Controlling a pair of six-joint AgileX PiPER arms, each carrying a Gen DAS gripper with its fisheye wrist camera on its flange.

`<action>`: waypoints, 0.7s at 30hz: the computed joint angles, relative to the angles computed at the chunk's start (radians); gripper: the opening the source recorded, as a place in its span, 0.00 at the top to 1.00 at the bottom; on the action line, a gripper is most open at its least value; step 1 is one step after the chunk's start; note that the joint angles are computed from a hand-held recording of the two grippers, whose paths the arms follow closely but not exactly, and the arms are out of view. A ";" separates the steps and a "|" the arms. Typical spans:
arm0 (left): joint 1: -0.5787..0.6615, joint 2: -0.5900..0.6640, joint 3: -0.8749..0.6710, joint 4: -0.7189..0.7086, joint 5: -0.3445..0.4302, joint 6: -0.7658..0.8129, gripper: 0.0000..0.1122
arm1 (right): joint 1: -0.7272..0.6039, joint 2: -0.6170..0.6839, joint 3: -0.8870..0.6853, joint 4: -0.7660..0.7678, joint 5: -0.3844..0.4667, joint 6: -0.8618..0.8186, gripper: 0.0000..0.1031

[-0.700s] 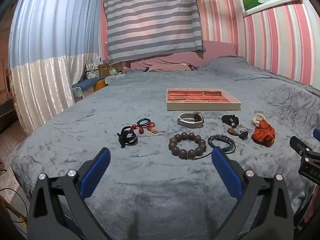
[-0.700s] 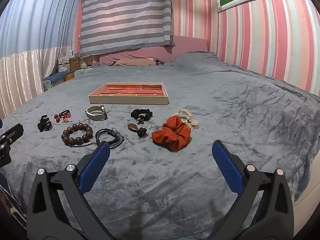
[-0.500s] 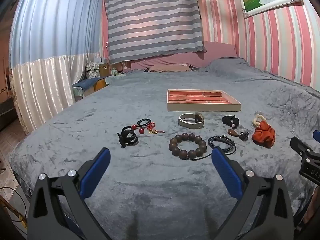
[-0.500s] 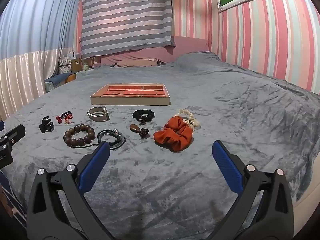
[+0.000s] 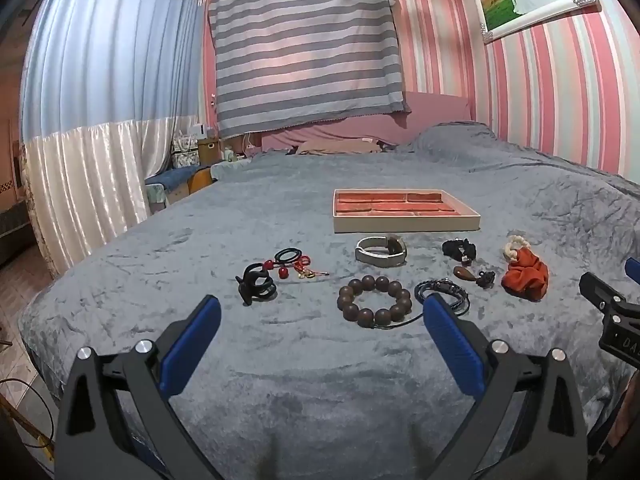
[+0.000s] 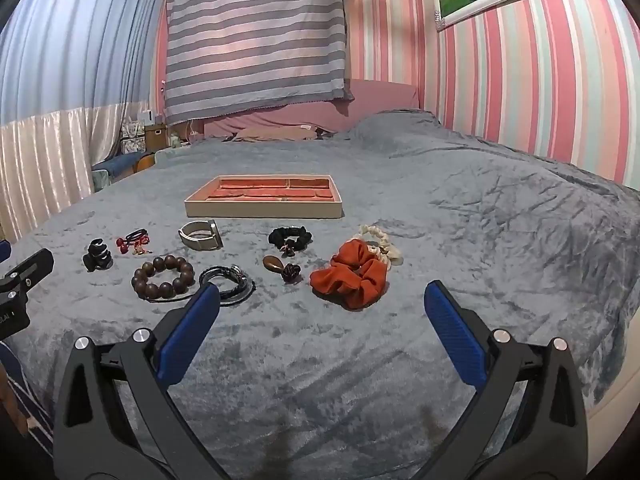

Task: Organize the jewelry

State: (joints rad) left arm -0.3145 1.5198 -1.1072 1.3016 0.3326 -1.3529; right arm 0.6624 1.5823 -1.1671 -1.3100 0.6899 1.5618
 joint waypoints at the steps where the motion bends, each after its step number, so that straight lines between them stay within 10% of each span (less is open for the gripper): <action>1: 0.001 0.000 -0.002 -0.010 -0.004 0.011 0.12 | 0.001 -0.002 0.003 -0.005 0.001 0.005 0.04; 21: 0.000 0.000 -0.005 -0.017 -0.014 0.017 0.12 | 0.004 -0.013 0.014 -0.031 0.006 0.025 0.04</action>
